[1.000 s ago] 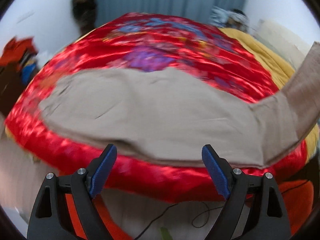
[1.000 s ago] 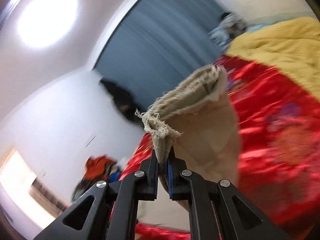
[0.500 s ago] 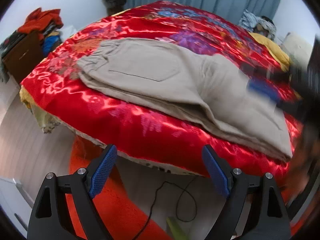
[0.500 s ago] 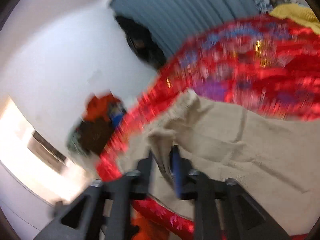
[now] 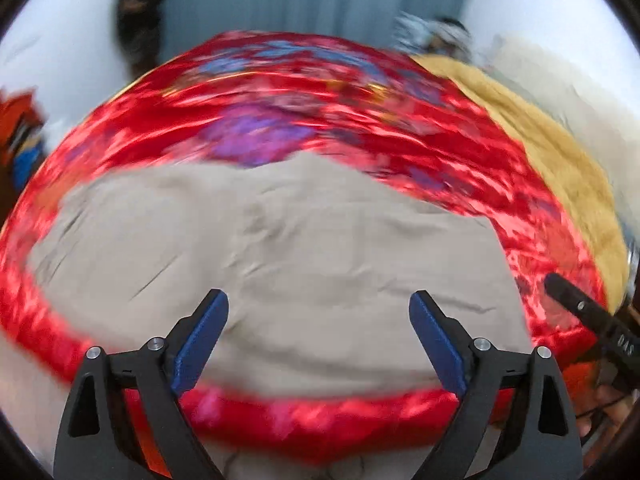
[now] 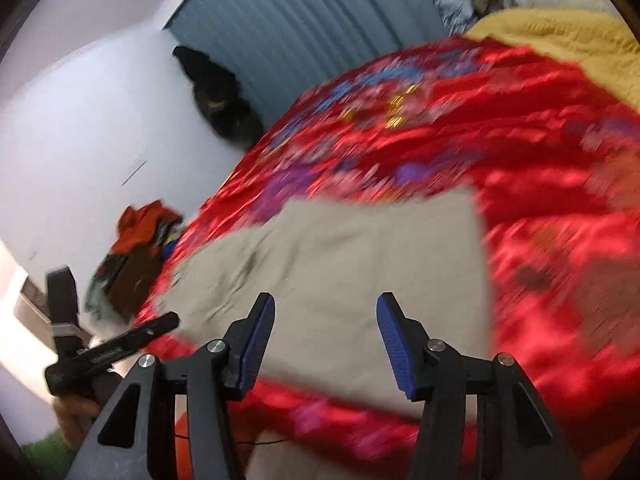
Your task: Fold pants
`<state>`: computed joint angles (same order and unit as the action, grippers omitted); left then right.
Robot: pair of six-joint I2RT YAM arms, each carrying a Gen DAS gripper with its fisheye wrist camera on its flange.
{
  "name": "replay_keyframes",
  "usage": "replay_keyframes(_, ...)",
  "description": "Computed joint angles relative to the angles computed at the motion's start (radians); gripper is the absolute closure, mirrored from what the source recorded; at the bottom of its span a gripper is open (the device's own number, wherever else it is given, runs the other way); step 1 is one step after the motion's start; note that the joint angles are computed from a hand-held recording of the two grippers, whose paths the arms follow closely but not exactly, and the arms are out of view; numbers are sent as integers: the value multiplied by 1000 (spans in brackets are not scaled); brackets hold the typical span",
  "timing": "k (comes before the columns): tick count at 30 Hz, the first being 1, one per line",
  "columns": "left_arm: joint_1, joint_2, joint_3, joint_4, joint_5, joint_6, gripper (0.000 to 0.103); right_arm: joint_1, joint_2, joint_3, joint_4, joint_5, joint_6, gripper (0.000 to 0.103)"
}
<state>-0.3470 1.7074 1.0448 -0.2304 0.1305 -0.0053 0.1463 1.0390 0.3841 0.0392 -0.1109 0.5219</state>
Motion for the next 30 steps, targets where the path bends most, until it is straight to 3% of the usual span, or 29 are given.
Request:
replay_keyframes(2,-47,94,69,-4,-34,9,10,-53,30,-13,13,-32,-74,49)
replay_keyframes(5,-84,251,162,-39,-106,33,10,-100,197,-46,117,-100,-104,49)
replay_keyframes(7,-79,320,181,-40,-141,53,8,-87,277,-34,91,-98,-129,50)
replay_keyframes(9,-66,311,148,6,-130,58,6,-91,328,-26,99,-86,-177,50)
replay_keyframes(11,-69,296,164,-39,-157,55,8,-82,348,-15,95,-72,-200,50)
replay_keyframes(17,-95,199,148,-25,-130,48,8,-87,382,-15,121,-89,-180,48)
replay_keyframes(21,-130,259,223,-40,-170,54,7,-60,354,-14,92,-68,-162,46)
replay_keyframes(25,-90,409,304,-98,-189,-10,5,-35,367,-10,100,-34,-174,43)
replay_keyframes(27,-68,395,245,-14,-148,-19,3,-35,371,-12,110,-34,-173,42)
replay_keyframes(30,-81,363,239,-36,-184,-4,5,-44,351,-5,81,-48,-147,41)
